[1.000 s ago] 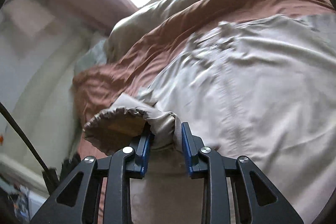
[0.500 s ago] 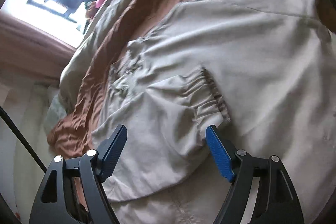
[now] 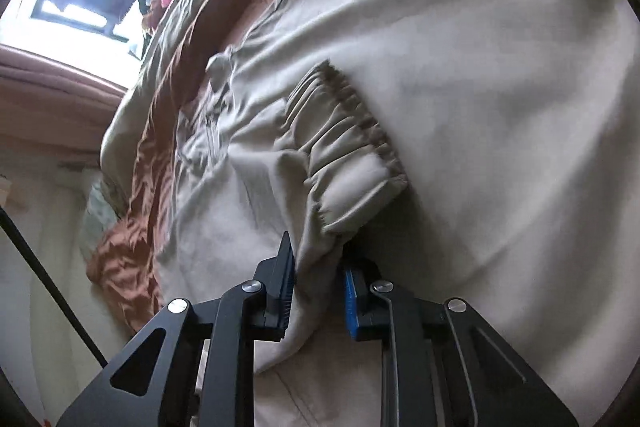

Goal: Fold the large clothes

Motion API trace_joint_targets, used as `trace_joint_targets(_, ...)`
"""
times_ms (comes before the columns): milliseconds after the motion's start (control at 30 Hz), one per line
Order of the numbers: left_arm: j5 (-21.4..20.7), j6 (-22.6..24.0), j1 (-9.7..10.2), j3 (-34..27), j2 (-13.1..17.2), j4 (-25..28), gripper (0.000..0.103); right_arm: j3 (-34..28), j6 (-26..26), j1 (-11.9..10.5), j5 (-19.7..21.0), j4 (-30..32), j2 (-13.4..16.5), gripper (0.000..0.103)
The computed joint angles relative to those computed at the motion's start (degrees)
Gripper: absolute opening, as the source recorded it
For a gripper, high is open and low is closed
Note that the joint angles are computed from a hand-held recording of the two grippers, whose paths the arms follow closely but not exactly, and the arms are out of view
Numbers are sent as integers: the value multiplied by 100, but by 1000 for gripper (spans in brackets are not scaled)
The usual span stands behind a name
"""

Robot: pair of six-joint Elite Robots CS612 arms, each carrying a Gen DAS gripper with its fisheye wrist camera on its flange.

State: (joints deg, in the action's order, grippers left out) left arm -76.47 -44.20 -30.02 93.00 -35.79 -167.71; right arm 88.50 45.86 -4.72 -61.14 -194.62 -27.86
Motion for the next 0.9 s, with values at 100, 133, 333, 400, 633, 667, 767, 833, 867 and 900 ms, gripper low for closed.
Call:
trace_joint_targets(100,30,-17,-5,-4,4,20,34,-124,237,-65,114,-52,108,18)
trace_joint_targets(133,30,-24,-4,-3,5,22,34,-169,346,-101,181,-55,134,18)
trace_joint_targets(333,20,-140,-28,-23,-47,233,34,51,544,-158,36,-169,21,25)
trace_joint_targets(400,46,-195,-61,5,-109,301,34,155,482,-167,-44,-163,-54,28)
trace_joint_targets(633,284,-142,-274,114,-330,133,39,773,-379,-384,-260,-510,-541,58)
trace_joint_targets(667,317,-103,-317,98,-350,117,39,842,-450,-434,-276,-540,-587,58)
trace_joint_targets(767,360,-9,-404,36,-374,90,41,903,-633,-504,-305,-542,-630,58)
trace_joint_targets(833,377,-14,-457,-21,-369,38,48,1159,-898,-674,-387,-653,-753,58)
trace_joint_targets(867,395,-6,-491,-59,-357,-12,49,1159,-898,-674,-387,-653,-753,58)
trace_joint_targets(900,418,2,-517,-96,-344,-13,50,1306,-929,-807,-404,-800,-798,58)
